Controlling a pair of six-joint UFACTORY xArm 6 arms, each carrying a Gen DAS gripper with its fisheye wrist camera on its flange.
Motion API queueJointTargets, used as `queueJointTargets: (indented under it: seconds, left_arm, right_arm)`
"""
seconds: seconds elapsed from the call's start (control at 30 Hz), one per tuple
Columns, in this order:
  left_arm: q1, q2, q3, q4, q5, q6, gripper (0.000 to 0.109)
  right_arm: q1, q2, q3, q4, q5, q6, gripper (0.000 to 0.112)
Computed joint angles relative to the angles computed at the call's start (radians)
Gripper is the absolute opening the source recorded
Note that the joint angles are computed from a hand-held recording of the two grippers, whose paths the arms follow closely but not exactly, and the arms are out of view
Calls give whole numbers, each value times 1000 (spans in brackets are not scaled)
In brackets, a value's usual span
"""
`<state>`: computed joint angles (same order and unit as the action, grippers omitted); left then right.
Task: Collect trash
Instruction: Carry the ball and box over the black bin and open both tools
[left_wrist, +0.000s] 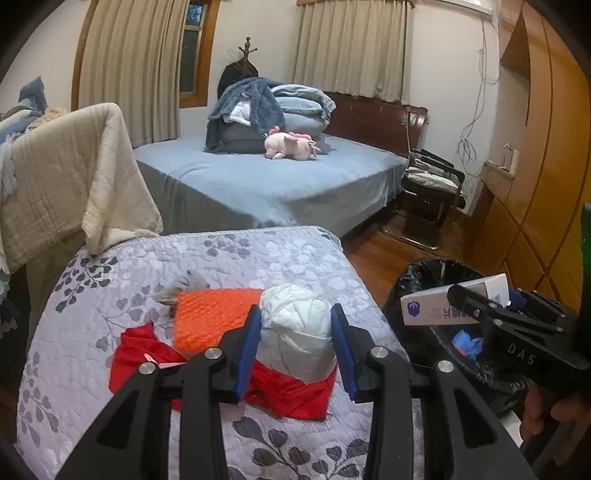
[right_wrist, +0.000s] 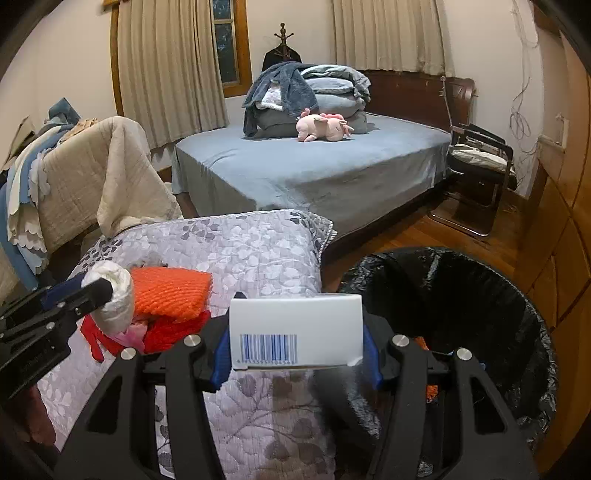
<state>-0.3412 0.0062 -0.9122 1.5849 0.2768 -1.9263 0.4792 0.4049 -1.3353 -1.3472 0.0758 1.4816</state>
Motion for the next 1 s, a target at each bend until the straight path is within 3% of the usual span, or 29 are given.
queueJointTargets:
  seconds: [0.27,0.53,0.83,0.87,0.9,0.93,1.0]
  left_arm:
    - [-39,89,-126,6,-31,39,38]
    - [-109,257,-345,-3,-90,93,38]
    - [-164,457,-572,-227,-165,336,38]
    - [-168,491,-604,-315,-189,423,39]
    - [-168,510,-616,-389,-214,496,45]
    - [-167,525,-622,-458,-240,565,58]
    - [-169,546,-634,-530,-267,631,72]
  right_arm:
    - [-70,-96,65,-232,31,241,53]
    - [-161,-196,166,-339,76,354,53]
    - [-246,-231,219,-400,112,397,55]
    - [-244,-233,226,-391,134,388,56]
    - [-243,-238,233,-380,162,381,71]
    - [-246,-247,244,-403,187,412,82]
    - [-251,-262,262,-450,209,471,83]
